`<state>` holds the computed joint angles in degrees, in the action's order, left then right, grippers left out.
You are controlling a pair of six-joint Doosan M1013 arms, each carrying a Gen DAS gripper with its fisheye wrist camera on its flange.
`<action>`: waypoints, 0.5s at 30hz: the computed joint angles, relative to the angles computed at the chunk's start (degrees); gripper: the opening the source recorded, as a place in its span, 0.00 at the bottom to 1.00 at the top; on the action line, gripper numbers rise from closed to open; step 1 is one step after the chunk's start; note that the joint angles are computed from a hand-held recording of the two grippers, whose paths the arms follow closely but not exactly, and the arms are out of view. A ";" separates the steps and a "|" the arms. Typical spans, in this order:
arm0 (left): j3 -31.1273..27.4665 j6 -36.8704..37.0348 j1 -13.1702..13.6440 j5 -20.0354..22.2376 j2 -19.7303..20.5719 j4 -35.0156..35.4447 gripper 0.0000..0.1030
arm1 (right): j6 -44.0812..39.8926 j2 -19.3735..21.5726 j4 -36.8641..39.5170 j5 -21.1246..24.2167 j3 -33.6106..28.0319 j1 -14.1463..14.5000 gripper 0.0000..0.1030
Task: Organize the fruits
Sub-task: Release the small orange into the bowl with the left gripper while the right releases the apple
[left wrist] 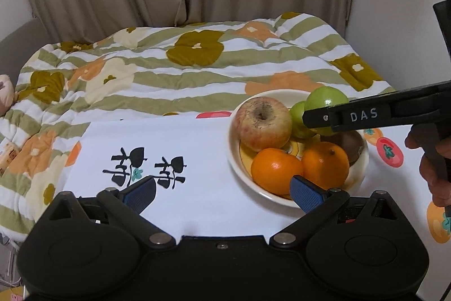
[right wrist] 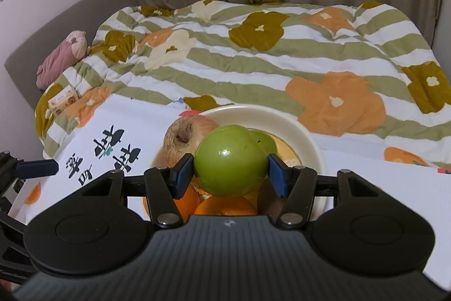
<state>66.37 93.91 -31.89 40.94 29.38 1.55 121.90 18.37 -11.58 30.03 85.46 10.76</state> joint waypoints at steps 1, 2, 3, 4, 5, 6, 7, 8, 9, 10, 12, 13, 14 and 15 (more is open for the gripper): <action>0.17 -0.43 0.01 0.02 -0.05 0.25 1.00 | -0.47 0.15 0.26 -0.05 -0.03 0.04 0.70; 0.37 -1.00 -0.02 -0.01 -0.12 0.61 1.00 | -0.94 0.27 0.56 -0.13 -0.05 0.01 0.70; 0.55 -1.65 -0.07 -0.05 -0.19 1.07 1.00 | -1.51 0.41 0.83 -0.19 -0.11 0.03 0.70; 0.78 -2.21 -0.09 -0.10 -0.30 1.43 1.00 | -2.53 0.39 1.32 -0.56 0.02 0.00 0.70; 0.98 -2.78 -0.11 -0.15 -0.39 1.76 1.00 | -3.15 0.34 1.46 -1.16 0.21 0.05 0.70; 1.25 -3.47 -0.14 -0.32 -0.51 2.19 1.00 | -2.53 0.05 0.49 -2.59 0.79 0.19 0.73; 1.61 -4.26 -0.21 -0.59 -0.69 2.76 1.00 | -2.63 -0.26 0.04 -4.12 1.35 0.27 0.87; 1.92 -4.93 -0.23 -0.89 -0.80 3.22 1.00 | -0.96 -0.47 -2.30 -5.04 1.71 0.54 0.96; 2.24 -5.64 -0.23 -1.19 -0.91 3.73 1.00 | 3.27 -0.77 -7.42 -6.10 2.37 1.03 1.00; 2.64 -6.47 -0.23 -1.55 -1.04 4.37 1.00 | 7.10 -1.01 -11.99 -7.28 3.05 1.38 1.00; 3.38 -8.11 -0.32 -1.96 -1.31 5.85 1.00 | 7.85 -0.99 -13.86 -7.37 3.32 1.59 1.00; 3.59 -8.78 -0.38 -1.90 -1.37 6.61 1.00 | 7.65 -0.84 -13.55 -6.65 3.07 1.62 1.00; 3.85 -9.41 -0.44 -1.81 -1.48 7.34 1.00 | 8.40 -0.79 -13.80 -6.37 3.02 1.66 1.00; 4.09 -9.77 -0.46 -1.81 -1.63 7.82 1.00 | 8.23 -0.90 -12.99 -6.82 3.26 1.53 1.00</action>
